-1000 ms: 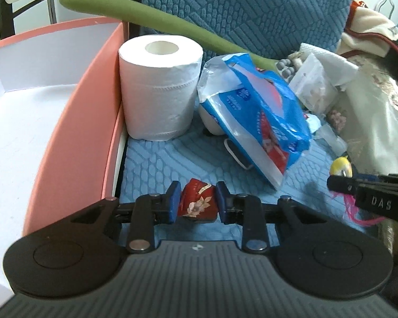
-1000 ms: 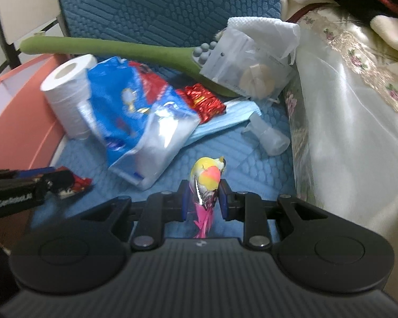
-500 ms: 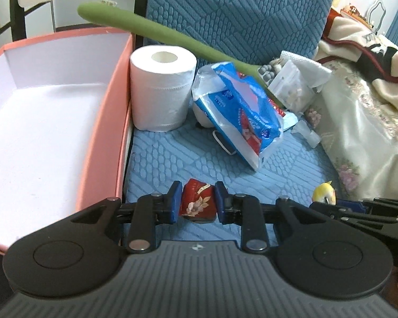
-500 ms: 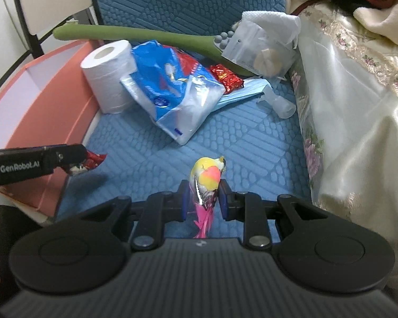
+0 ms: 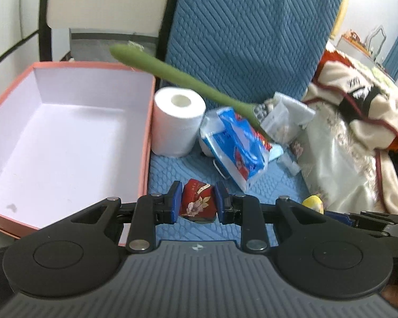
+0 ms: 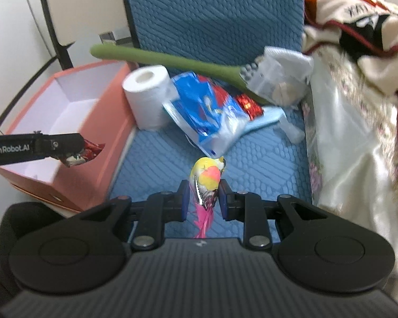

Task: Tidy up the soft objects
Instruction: 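Carry red candy packet with left tool while right tool carries bird over pink box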

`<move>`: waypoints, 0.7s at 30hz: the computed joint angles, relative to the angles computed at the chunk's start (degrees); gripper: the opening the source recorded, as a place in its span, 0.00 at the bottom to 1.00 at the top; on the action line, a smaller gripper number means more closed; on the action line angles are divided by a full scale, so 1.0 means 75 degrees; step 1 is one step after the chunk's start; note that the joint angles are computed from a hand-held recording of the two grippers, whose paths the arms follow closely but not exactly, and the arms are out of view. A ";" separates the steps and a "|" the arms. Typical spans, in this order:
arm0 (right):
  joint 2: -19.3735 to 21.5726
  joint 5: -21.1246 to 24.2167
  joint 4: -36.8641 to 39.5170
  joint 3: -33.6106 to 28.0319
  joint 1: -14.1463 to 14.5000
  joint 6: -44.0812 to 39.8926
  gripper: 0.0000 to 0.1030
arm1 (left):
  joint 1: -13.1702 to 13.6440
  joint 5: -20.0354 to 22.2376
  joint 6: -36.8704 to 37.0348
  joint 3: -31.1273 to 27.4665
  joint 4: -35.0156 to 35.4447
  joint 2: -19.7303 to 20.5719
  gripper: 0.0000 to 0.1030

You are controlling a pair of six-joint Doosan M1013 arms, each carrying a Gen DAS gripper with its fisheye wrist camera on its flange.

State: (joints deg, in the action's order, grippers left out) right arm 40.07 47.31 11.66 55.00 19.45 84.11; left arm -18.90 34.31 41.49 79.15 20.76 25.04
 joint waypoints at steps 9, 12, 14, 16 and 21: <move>0.0015 0.0157 0.0127 -0.0653 0.0163 -0.0013 0.26 | 0.0203 0.0100 0.0169 -0.0093 -0.0091 -0.0365 0.30; 0.0122 0.0244 0.0266 -0.1006 0.0221 -0.0058 0.26 | 0.0294 0.0212 0.0596 -0.0253 -0.0374 -0.0398 0.30; 0.0179 0.0290 0.0331 -0.1208 0.0264 -0.0083 0.26 | 0.0342 0.0287 0.0695 -0.0343 -0.0397 -0.0421 0.30; 0.0276 0.0334 0.0396 -0.1459 0.0311 -0.0150 0.26 | 0.0395 0.0314 0.0725 -0.0417 -0.0370 -0.0444 0.30; 0.0530 0.0464 0.0775 -0.2075 0.0408 -0.0392 0.26 | 0.0491 0.0282 0.0439 -0.0453 0.0101 -0.0569 0.30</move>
